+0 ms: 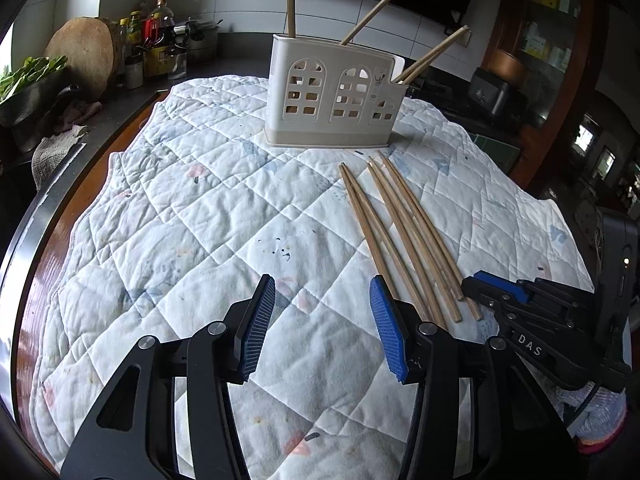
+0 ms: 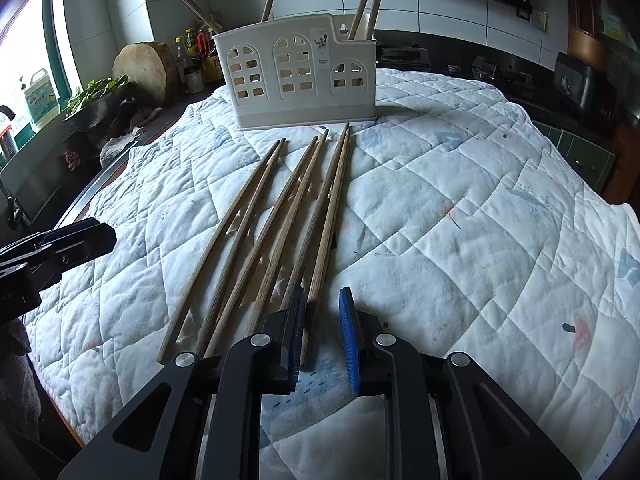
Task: Organize utensils
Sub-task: 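Move both open tools back over the chopsticks on the mat, then close right tool on a chopstick while left tool grasps another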
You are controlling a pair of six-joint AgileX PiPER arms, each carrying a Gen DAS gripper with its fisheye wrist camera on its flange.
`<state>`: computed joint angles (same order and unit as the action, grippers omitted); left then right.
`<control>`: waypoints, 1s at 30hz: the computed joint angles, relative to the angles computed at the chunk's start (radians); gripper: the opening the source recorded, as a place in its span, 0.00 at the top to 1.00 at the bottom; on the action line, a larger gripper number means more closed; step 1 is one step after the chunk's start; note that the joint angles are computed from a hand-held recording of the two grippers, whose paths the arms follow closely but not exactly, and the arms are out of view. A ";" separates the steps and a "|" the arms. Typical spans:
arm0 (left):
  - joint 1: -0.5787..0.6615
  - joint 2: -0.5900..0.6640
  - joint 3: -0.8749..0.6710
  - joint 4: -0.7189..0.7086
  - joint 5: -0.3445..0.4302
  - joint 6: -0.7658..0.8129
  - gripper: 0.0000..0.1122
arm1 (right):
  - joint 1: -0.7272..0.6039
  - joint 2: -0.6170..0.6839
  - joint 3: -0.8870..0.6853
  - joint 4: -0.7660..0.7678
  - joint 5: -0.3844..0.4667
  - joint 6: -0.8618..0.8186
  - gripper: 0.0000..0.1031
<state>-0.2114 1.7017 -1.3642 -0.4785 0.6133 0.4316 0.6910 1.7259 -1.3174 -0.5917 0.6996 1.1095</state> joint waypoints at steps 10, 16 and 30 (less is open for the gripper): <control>-0.028 0.032 0.014 -0.023 0.018 0.006 0.56 | 0.015 0.042 -0.041 -0.021 0.054 -0.002 0.89; -0.052 0.048 0.010 -0.046 0.033 0.013 0.56 | 0.020 0.019 -0.010 -0.054 0.045 0.043 0.93; -0.109 0.119 -0.051 -0.029 0.053 -0.057 0.75 | 0.047 -0.134 0.078 -0.176 0.071 0.145 0.94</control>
<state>-0.3206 1.8204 -1.4151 -0.5071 0.6660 0.3746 0.7379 1.5915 -1.2397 -0.7675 0.7709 1.2546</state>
